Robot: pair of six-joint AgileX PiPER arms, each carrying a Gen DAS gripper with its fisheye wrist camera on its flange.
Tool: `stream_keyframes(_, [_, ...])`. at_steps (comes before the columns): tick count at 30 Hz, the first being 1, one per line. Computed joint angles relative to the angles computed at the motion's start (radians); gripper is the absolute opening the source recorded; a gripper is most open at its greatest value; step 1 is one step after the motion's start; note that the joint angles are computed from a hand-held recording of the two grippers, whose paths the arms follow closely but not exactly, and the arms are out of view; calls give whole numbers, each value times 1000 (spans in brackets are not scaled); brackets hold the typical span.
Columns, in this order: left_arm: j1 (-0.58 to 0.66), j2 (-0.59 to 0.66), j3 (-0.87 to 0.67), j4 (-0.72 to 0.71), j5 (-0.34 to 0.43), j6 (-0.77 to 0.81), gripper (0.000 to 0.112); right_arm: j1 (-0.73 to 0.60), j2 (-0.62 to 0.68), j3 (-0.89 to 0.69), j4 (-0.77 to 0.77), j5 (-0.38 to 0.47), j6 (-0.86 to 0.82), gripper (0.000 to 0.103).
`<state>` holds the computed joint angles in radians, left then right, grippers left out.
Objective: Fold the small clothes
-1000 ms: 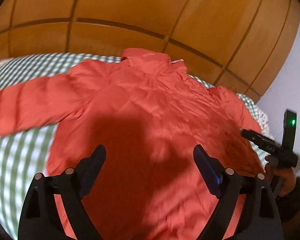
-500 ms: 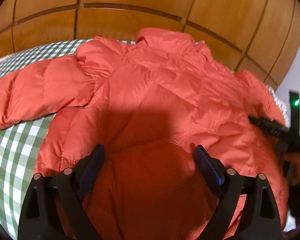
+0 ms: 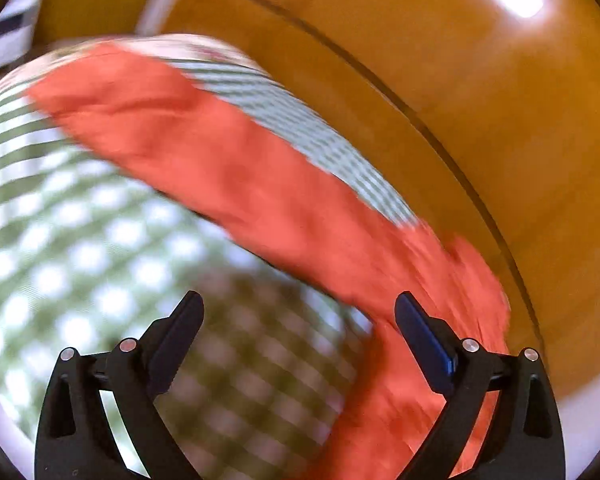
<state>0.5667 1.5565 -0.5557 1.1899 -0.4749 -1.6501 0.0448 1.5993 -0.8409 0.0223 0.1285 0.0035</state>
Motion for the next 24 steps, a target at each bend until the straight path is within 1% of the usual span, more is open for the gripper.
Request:
stream_keyframes(2, [70, 49, -30, -25, 24, -41, 95, 1, 0, 1, -8, -1, 8, 101])
stream_keyframes(3, [106, 70, -38, -23, 0, -51, 94, 1, 0, 1, -20, -1, 19, 101])
stream_keyframes(4, [156, 112, -49, -50, -59, -42, 94, 1, 1, 1, -25, -2, 24, 101])
stream_keyframes(5, [182, 134, -58, -83, -88, -25, 94, -1, 0, 2, 10, -2, -12, 101])
stream_keyframes(6, [202, 145, -65, -102, -104, -7, 94, -3, 1, 1, 23, -1, -26, 101])
stream_keyframes(9, [225, 196, -106, -195, -129, 61, 94, 0, 1, 0, 2, -1, -4, 101])
stream_keyframes(11, [249, 245, -130, -268, -169, 104, 94, 0, 1, 0, -1, -2, -1, 101])
stream_keyframes(13, [257, 269, -168, -275, -163, 88, 94, 0, 1, 0, 0, -2, -2, 101])
stream_keyframes(15, [276, 297, -220, -220, -162, 26, 93, 0, 1, 1, 3, -2, -5, 101])
stream_keyframes(16, [286, 312, -257, -167, -149, -33, 81, -3, 2, -1, 21, -1, -25, 101])
stream_keyframes(17, [304, 337, -308, -86, -134, -116, 61, -2, 2, 0, 20, -1, -23, 101])
stream_keyframes(18, [308, 350, -338, -19, -121, -192, 49, -1, 2, 1, 5, -2, -8, 101])
stream_keyframes(19, [328, 375, -373, 64, -132, -284, 28, 0, 2, 0, 1, -2, -3, 101])
stream_keyframes(20, [355, 399, -397, 113, -174, -342, 12, 0, 3, 0, 0, -2, -3, 101])
stream_keyframes(21, [384, 406, -402, 138, -214, -365, 7, 0, 3, -1, 0, -3, -3, 101])
stream_keyframes(22, [408, 406, -404, 133, -250, -365, 5, 0, 4, -1, 1, -3, -4, 101])
stream_keyframes(24, [426, 373, -380, 95, -279, -312, 5, 0, 6, -3, -5, -3, 2, 101])
